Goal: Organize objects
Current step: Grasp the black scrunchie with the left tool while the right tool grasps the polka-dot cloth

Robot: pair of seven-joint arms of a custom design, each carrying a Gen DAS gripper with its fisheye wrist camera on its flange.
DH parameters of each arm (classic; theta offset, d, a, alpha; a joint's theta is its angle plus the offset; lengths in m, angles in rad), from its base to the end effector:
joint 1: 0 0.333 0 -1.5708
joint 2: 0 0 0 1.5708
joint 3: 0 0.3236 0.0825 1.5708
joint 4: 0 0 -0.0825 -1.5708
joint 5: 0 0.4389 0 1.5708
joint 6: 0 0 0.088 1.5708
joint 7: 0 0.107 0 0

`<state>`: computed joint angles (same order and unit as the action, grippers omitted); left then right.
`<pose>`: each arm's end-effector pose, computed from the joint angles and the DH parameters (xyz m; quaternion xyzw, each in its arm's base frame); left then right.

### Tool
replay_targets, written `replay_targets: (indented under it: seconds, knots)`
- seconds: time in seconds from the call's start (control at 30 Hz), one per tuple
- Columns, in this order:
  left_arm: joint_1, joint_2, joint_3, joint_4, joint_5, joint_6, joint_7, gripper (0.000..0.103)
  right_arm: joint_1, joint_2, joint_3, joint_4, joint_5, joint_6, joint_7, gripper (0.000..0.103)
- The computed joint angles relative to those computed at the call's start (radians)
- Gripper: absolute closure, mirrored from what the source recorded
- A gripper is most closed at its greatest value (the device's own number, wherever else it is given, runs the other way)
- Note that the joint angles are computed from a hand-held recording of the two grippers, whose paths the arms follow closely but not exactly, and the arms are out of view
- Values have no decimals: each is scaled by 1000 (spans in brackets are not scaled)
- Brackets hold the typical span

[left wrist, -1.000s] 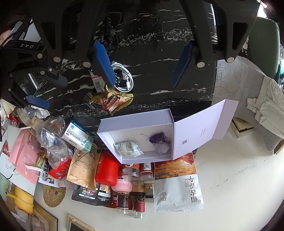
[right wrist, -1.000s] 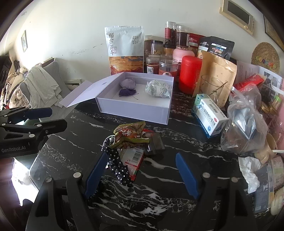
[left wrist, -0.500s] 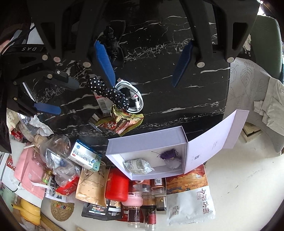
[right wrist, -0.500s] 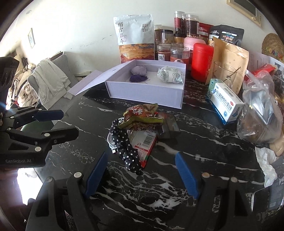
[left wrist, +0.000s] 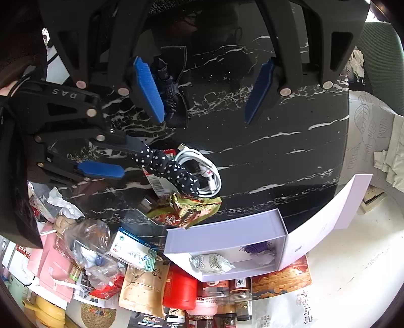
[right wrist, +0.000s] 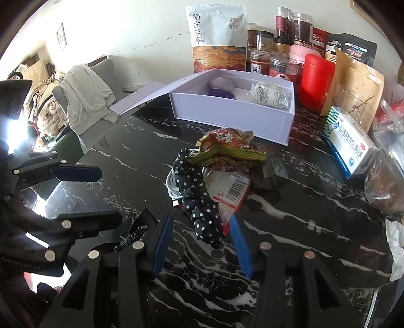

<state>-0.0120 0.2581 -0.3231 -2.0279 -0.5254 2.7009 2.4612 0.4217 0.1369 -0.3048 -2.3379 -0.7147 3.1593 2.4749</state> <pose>0.6391 -0.1967 0.3405 -0.3763 0.8839 -0.2666 0.0776 0.5698 0.1268 0.3088 -0.6486 0.6826 -0.2096 0.2635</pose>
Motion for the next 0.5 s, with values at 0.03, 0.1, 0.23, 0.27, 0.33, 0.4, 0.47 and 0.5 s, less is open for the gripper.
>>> replay_targets:
  seconds: [0.03,0.1,0.23,0.27,0.33,0.4,0.47,0.5]
  knots:
    - [4,1,-5,-1,-11,-4,9,38,-22,8,26,6,32,0,-34,56]
    - [8,2,-8,-4,-24,-19,22,38,-40,25,54,20,94,-14,-97,58]
    - [-9,9,1,-9,5,-40,4,38,-69,48,94,35,222,-33,-223,73]
    - [-12,10,2,-11,12,-44,2,38,-69,51,96,37,245,-43,-248,76]
    - [-13,12,-1,-16,15,-49,6,38,-73,52,104,31,292,-42,-301,82]
    - [-10,14,-6,-22,8,-51,20,38,-56,47,89,21,316,-41,-325,82]
    - [-13,17,-7,-27,11,-53,23,42,-42,37,75,5,334,-36,-337,82]
    - [-16,19,-6,-29,16,-55,21,45,-32,31,64,-3,336,-34,-335,82]
